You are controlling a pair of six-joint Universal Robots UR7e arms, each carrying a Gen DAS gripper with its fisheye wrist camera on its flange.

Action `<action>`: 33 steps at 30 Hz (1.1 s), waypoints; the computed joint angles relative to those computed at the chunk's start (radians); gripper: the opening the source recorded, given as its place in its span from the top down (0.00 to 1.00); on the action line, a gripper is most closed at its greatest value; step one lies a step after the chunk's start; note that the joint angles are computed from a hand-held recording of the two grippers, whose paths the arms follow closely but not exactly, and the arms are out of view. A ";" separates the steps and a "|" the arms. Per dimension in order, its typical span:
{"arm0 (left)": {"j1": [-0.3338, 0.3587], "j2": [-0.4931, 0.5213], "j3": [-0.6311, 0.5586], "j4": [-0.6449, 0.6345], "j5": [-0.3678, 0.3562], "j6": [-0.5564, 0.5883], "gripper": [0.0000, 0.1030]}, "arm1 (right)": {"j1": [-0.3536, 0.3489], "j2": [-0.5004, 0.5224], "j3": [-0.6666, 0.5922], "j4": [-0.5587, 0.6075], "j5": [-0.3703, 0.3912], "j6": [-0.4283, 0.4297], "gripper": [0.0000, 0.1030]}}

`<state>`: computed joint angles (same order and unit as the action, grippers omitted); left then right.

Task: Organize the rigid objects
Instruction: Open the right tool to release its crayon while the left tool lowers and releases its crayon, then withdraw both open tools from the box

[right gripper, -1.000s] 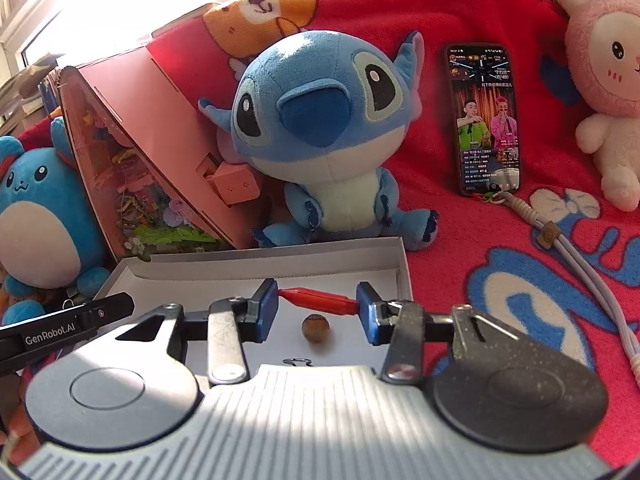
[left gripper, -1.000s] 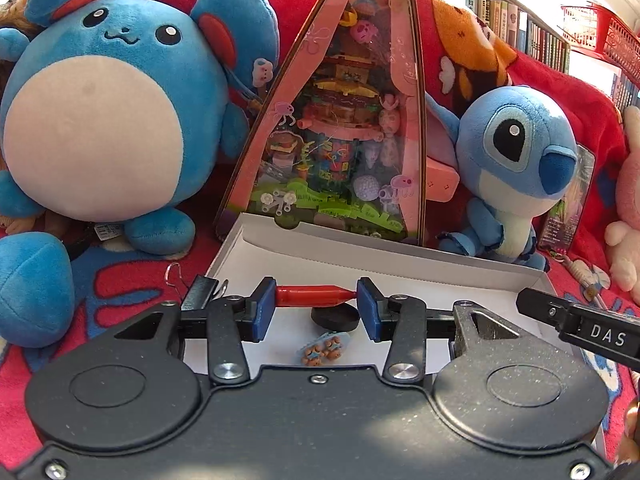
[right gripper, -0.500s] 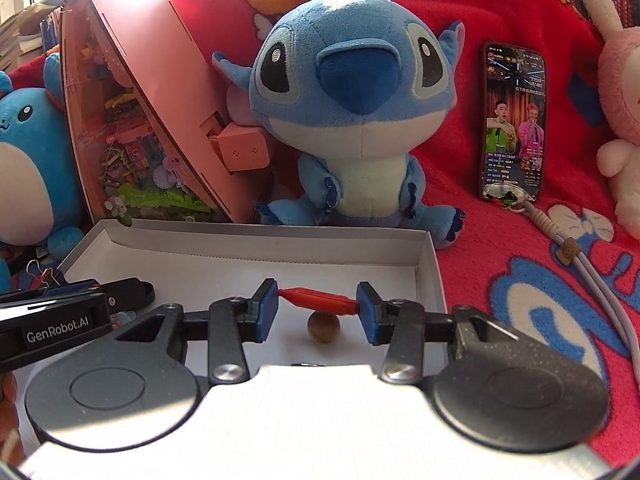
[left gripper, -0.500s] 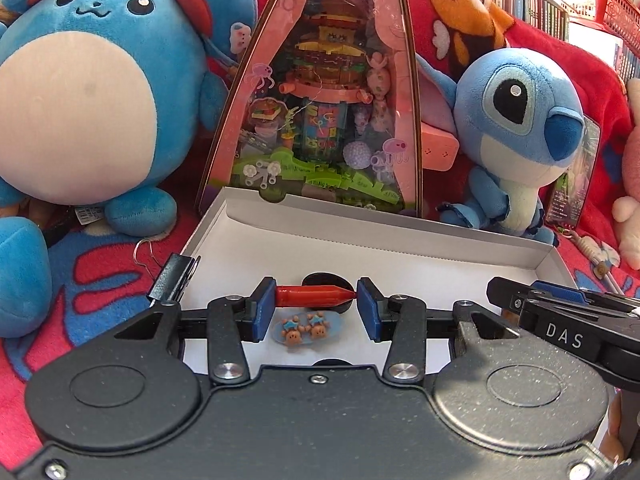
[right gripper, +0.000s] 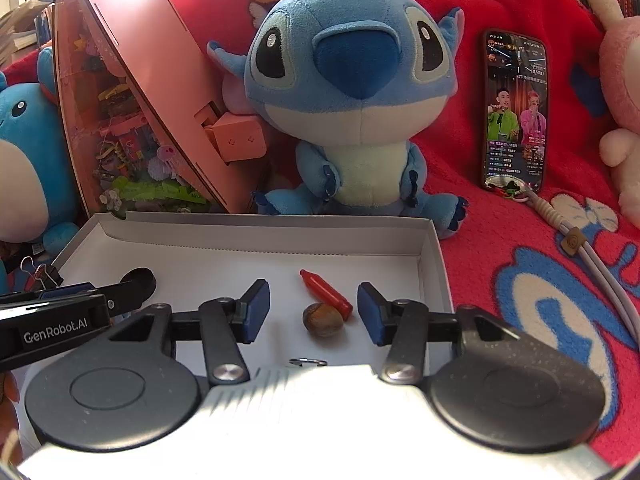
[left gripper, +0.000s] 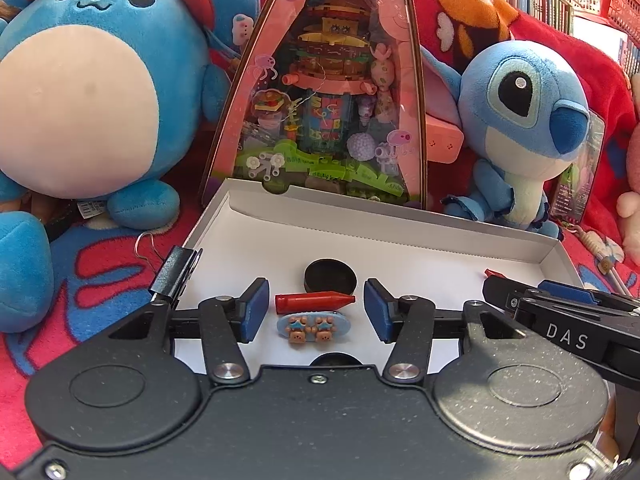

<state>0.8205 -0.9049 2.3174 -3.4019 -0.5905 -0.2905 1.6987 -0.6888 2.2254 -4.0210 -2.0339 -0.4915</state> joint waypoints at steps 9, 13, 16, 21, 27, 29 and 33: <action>-0.039 -0.029 0.050 -0.049 -0.001 0.026 0.29 | 0.014 -0.029 0.030 -0.034 0.017 0.005 0.17; -0.068 -0.050 0.087 -0.056 0.007 0.026 0.25 | 0.023 -0.048 0.059 -0.055 0.024 -0.004 0.15; -0.095 -0.073 0.121 -0.059 0.013 0.017 0.25 | 0.031 -0.055 0.084 -0.090 0.024 -0.020 0.14; -0.147 -0.117 0.187 -0.080 0.011 0.001 0.21 | 0.044 -0.065 0.134 -0.164 0.034 -0.041 0.09; -0.223 -0.182 0.272 -0.062 0.023 -0.062 0.20 | 0.068 -0.058 0.199 -0.275 0.048 -0.101 0.04; -0.250 -0.207 0.301 -0.047 0.033 -0.096 0.19 | 0.075 -0.055 0.224 -0.315 0.053 -0.114 0.03; -0.306 -0.263 0.362 0.004 0.054 -0.174 0.19 | 0.085 -0.046 0.274 -0.388 0.065 -0.132 0.00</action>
